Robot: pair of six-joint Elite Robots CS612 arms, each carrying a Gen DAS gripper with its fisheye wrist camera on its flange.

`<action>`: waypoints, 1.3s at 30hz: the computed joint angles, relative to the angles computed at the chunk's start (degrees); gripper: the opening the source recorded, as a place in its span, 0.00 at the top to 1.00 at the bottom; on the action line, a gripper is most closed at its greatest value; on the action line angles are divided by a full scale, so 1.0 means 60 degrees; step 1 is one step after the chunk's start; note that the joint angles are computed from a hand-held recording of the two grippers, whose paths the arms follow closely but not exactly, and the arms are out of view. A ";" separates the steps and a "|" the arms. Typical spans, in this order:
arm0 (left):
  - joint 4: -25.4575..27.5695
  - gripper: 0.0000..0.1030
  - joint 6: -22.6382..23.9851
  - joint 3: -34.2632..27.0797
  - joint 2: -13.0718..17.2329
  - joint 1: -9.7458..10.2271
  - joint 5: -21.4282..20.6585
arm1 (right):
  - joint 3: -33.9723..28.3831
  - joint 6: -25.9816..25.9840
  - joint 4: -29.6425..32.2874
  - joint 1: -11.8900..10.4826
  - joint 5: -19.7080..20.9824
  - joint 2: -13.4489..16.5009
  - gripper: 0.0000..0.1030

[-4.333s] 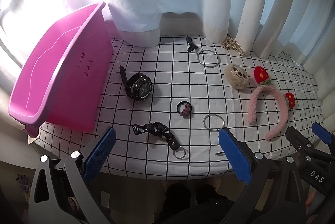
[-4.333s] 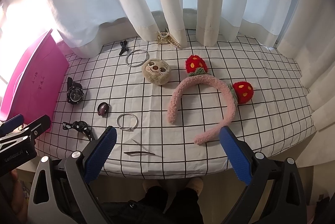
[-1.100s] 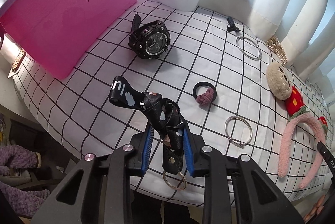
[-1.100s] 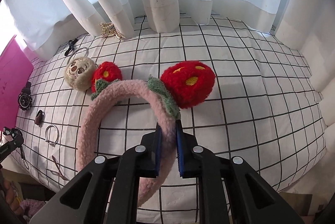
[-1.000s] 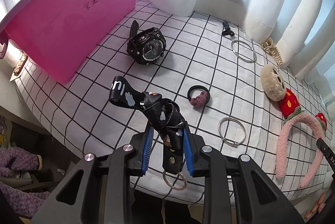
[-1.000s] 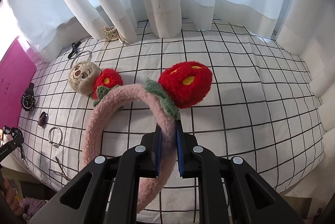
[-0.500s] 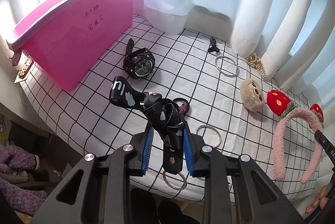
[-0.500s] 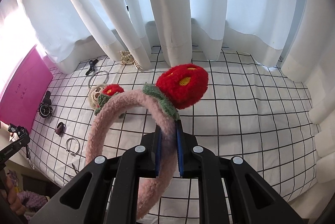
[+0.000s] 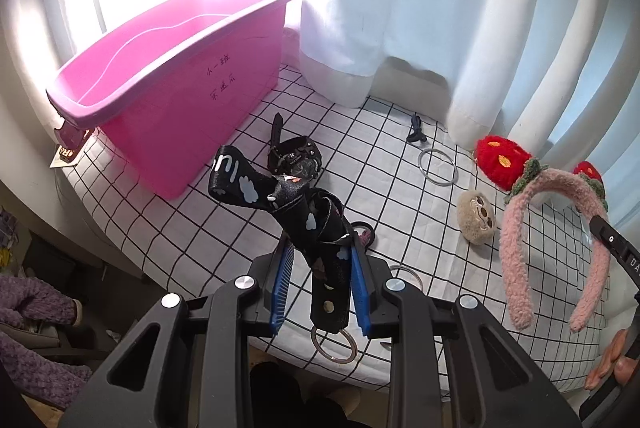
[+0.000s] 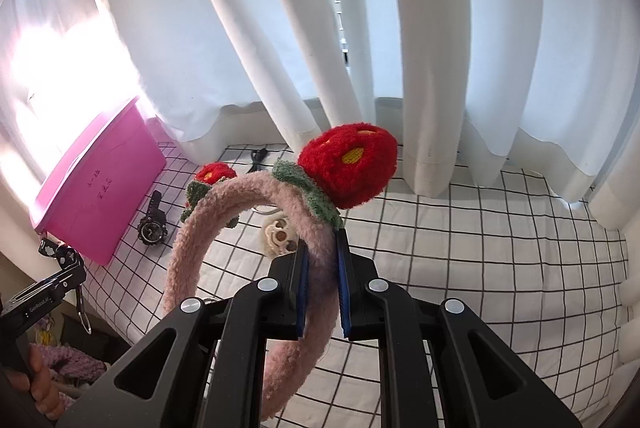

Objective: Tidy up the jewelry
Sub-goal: 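Carry the lanyard and headband into the pink tub and open both tools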

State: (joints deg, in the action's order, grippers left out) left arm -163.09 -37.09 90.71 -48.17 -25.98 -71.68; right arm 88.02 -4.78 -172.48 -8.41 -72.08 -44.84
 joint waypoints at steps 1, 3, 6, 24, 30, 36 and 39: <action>-0.0049 0.74 0.0068 -0.0015 -0.0021 0.0044 0.0072 | -0.0112 0.0009 0.0014 0.0080 0.0027 0.0038 0.88; -0.0197 0.74 0.0290 -0.0070 -0.0051 0.0146 0.0223 | -0.0331 0.0070 -0.0009 0.0255 0.0060 0.0114 0.88; -0.0391 0.74 0.0579 -0.0176 -0.0094 0.0391 0.0141 | -0.0733 0.0157 0.0064 0.0531 0.0080 0.0258 0.88; -0.0853 0.74 0.1687 -0.1050 0.0011 0.2162 -0.0148 | -0.5010 0.0066 0.1482 0.2431 0.0736 0.2046 0.88; -0.0137 0.74 0.1647 -0.1650 0.0387 0.2631 -0.0352 | -0.6985 -0.0548 0.3086 0.2971 0.0621 0.2945 0.88; 0.0592 0.74 0.1520 -0.2167 0.0775 0.2921 -0.0636 | -0.8866 -0.1088 0.4782 0.3313 0.0296 0.3921 0.88; 0.0974 0.74 0.1385 -0.2381 0.0939 0.3026 -0.0825 | -1.0023 -0.1254 0.5895 0.3415 0.0271 0.4493 0.88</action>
